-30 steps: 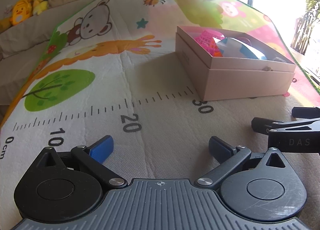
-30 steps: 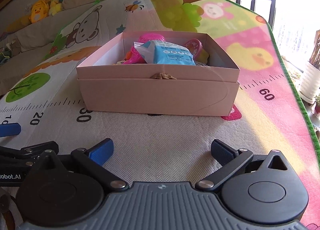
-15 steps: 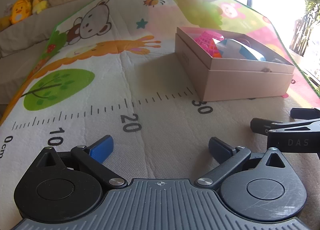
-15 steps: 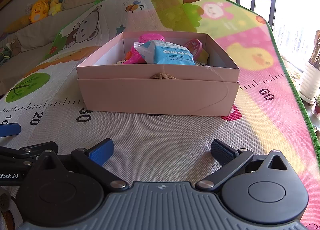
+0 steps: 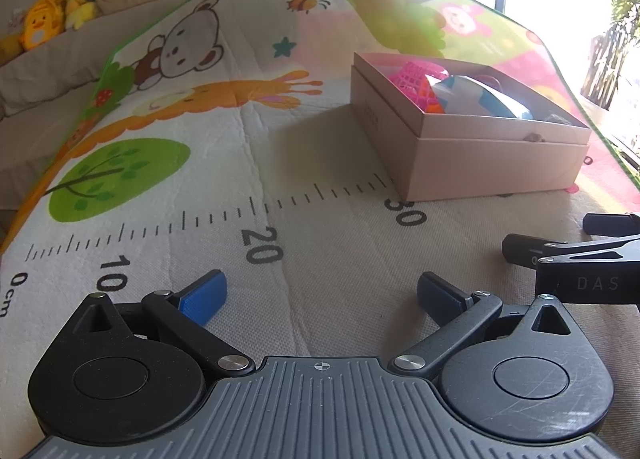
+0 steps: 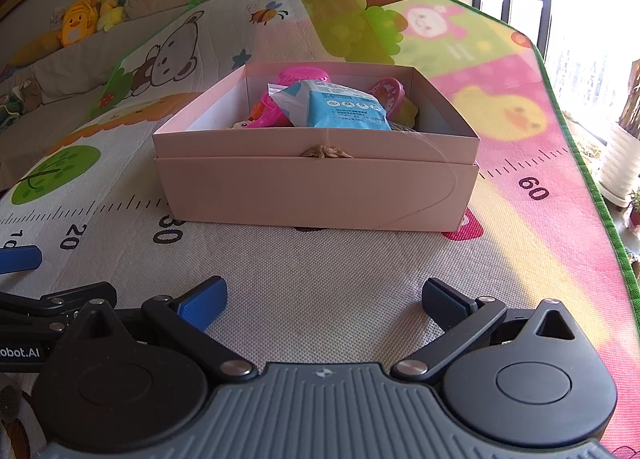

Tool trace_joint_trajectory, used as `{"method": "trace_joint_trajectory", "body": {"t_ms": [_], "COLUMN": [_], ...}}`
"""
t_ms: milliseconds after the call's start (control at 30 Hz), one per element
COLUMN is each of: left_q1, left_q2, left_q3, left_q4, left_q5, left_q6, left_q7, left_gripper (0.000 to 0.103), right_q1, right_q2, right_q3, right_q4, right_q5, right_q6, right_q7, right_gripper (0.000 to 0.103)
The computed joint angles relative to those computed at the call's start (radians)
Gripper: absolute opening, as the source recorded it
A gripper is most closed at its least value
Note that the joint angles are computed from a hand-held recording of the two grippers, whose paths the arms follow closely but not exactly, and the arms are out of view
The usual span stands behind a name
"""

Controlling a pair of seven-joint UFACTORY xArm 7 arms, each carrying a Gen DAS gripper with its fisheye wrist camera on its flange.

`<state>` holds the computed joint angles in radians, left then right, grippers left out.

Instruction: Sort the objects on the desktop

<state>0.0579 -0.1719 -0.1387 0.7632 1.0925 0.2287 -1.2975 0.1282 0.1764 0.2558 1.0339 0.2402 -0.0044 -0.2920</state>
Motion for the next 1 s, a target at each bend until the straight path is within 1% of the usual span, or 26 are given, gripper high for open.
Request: {"method": "trace_joint_trajectory", "body": {"t_ms": [267, 333, 400, 600, 1000], "left_q1": [0.001, 0.008, 0.004, -0.012, -0.02], "left_q2": [-0.004, -0.015, -0.024, -0.019, -0.02], "left_q3": [-0.002, -0.015, -0.027, -0.007, 0.001], "left_q4": [-0.002, -0.008, -0.01, -0.007, -0.008], "left_q5": [0.01, 0.05, 0.075, 0.081, 0.083], "left_q6": [0.006, 0.024, 0.062, 0.058, 0.058], "left_q7": [-0.017, -0.073, -0.127, -0.131, -0.133], "left_gripper": [0.103, 0.103, 0.103, 0.103, 0.103], "right_q1": [0.002, 0.0, 0.002, -0.001, -0.001], "right_q2": [0.0, 0.001, 0.0, 0.0, -0.001], "right_q3": [-0.001, 0.0, -0.002, 0.001, 0.001], "right_q4": [0.0, 0.0, -0.001, -0.001, -0.001], "right_q5": [-0.005, -0.005, -0.007, -0.005, -0.003], "right_q6": [-0.001, -0.001, -0.001, -0.001, -0.001], "right_q7": [0.005, 0.004, 0.007, 0.005, 0.004], "right_gripper": [0.103, 0.103, 0.103, 0.103, 0.103]}}
